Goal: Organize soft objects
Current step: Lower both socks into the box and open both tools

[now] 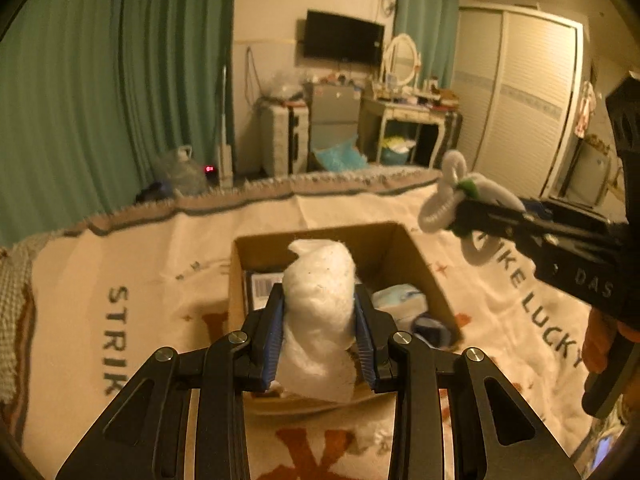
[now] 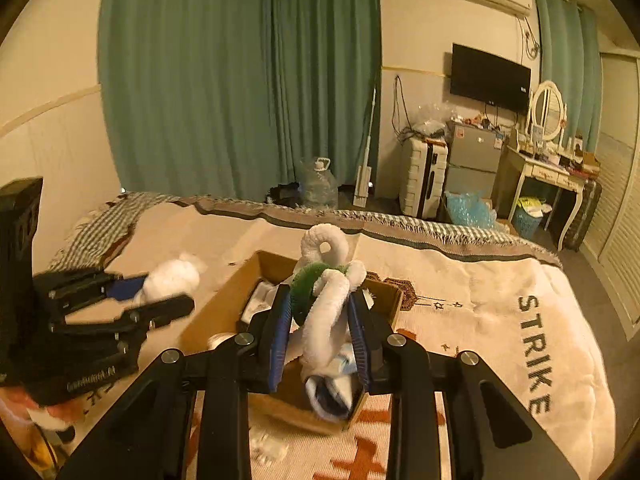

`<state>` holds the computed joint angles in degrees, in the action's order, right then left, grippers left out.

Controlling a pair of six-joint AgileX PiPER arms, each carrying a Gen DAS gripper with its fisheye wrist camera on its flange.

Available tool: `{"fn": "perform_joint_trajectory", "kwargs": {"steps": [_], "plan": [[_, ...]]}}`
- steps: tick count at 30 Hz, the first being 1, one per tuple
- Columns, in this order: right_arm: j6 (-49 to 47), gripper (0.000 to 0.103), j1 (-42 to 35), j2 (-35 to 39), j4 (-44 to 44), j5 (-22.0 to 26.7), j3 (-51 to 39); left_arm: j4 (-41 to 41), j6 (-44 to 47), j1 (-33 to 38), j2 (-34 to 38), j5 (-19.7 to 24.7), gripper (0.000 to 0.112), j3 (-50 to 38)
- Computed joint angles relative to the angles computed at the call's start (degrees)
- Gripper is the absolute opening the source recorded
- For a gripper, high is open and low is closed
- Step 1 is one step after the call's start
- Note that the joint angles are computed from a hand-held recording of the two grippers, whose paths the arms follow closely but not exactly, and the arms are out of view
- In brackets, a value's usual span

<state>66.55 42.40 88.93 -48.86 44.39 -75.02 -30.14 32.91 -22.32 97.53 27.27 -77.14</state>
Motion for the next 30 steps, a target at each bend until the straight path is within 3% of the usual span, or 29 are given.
{"fn": "perform_joint_trajectory", "kwargs": {"steps": [5,12,13,16,17,19,21,25,27,30], "plan": [[-2.2,0.028,-8.9,6.3,4.7,-10.6,1.0,4.0,-3.9,-1.2,7.8,-1.4,0.031,-4.1],[0.4,0.030,-12.9,11.8,3.6,-18.1,3.2,12.1,-9.8,-3.7,11.5,-7.6,0.034,-3.7],[2.0,0.034,-12.8,11.9,2.2,-18.1,3.6,12.2,-9.5,-4.0,11.3,-8.4,0.035,-3.0],[8.1,0.061,-12.2,10.6,-2.9,-18.4,5.7,16.2,-12.1,-4.8,11.2,-7.0,0.037,-3.5],[9.2,0.063,-11.9,9.7,-3.8,-18.4,6.4,18.1,-13.9,-5.1,10.9,-6.3,0.040,-3.7],[9.4,0.063,-10.7,8.0,-4.2,-16.1,6.6,23.3,-19.7,-5.5,10.3,-6.3,0.061,-3.5],[9.2,0.063,-8.4,5.6,-5.0,-11.9,6.3,26.7,-24.2,-5.7,7.5,-8.0,0.063,-1.2],[8.3,0.064,-3.0,-0.3,-4.7,-2.8,5.2,27.4,-26.1,-5.2,0.5,-6.2,0.064,0.8],[8.5,0.070,1.5,-3.2,-5.7,4.5,3.2,27.2,-26.0,-4.9,-4.0,-5.5,0.066,2.1],[8.3,0.071,8.2,-6.7,-6.7,14.0,-0.6,22.4,-21.3,-3.7,-12.3,-5.5,0.083,5.1]]}}
